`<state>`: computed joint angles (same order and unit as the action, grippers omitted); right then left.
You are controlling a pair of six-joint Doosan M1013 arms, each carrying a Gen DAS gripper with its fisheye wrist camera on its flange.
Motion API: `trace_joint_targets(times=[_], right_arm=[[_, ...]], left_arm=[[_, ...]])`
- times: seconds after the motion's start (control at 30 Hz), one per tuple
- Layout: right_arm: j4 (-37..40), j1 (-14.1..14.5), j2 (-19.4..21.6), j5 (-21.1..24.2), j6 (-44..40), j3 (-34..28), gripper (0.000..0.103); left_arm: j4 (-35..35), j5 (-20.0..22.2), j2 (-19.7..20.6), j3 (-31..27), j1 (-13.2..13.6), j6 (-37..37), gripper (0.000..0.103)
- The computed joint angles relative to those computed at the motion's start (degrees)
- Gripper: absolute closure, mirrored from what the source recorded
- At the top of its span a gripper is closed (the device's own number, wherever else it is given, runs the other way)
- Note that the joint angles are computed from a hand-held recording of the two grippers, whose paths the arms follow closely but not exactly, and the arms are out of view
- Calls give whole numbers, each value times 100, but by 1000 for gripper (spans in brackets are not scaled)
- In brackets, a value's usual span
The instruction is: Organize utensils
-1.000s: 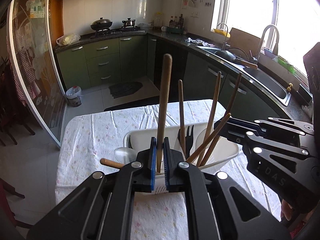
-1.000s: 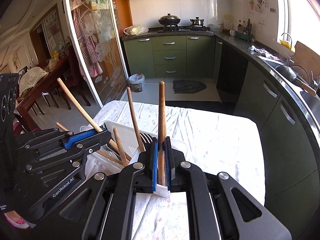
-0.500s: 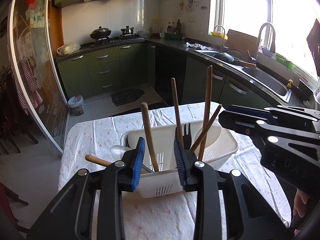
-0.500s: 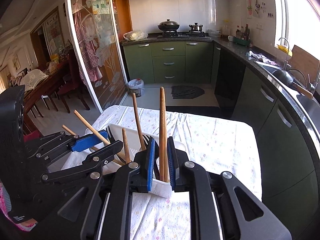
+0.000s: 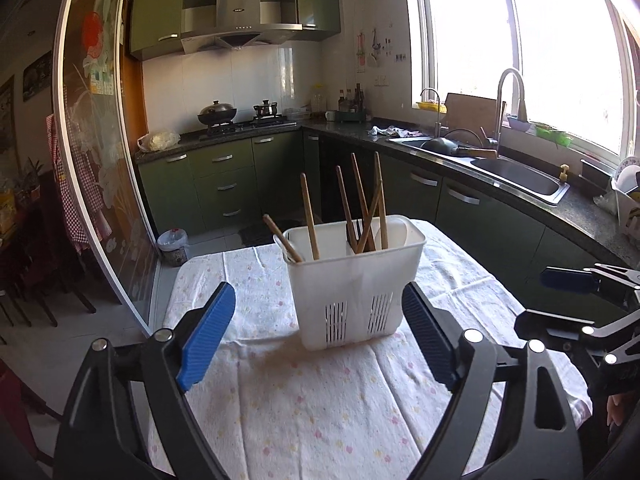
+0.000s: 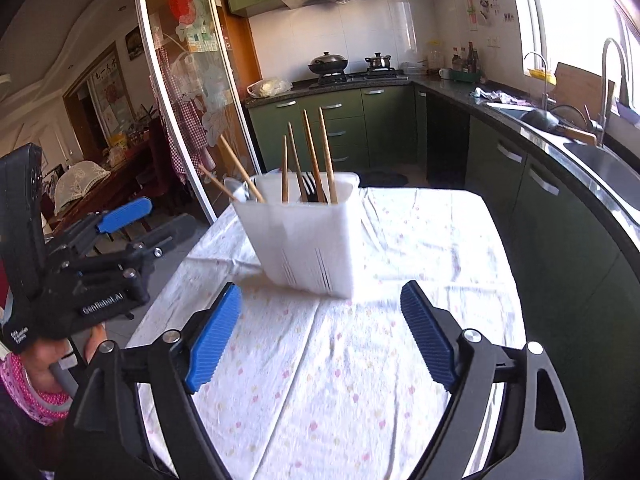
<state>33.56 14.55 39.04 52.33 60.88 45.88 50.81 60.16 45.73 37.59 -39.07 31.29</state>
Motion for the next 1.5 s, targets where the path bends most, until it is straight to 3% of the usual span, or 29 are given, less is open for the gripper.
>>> trace_joint_targets(times=[0.13,0.3,0.43,0.53,0.67,0.73,1.0,1.13,1.5], right_arm=[[338,-126,-601,-472,-398,1206,13],[1239,-320,-1240,-1027,-1163,2373,8],[2209,-423,-1769,-1731,-2179,3188,5],[2854,-447,-2051,-2015,-3044,3589,5],[3468,-339,-2309,-2543,-3879,3964,5],[4166,-306,-2426,-2789,-4544,4199,5],[5193,-266,-2613,-3144,-5491,4541,5],[5980,-307,-2657,-3011,-6086,4620,5],[5988,-287,-2688,-2989,-6126,4623,5]], left_arm=[[377,-106,-436,923,-217,-712,21],[1121,196,-790,1718,-568,-1676,9],[1456,493,-978,2067,-787,-2218,7],[1561,568,-1122,2302,-917,-2522,7],[1593,594,-1240,2470,-1009,-2652,7],[1541,551,-1286,2522,-1025,-2651,7],[1615,475,-1436,2761,-1053,-3032,7],[1621,537,-1404,2712,-1061,-2902,7],[1620,494,-1393,2694,-1070,-2835,7]])
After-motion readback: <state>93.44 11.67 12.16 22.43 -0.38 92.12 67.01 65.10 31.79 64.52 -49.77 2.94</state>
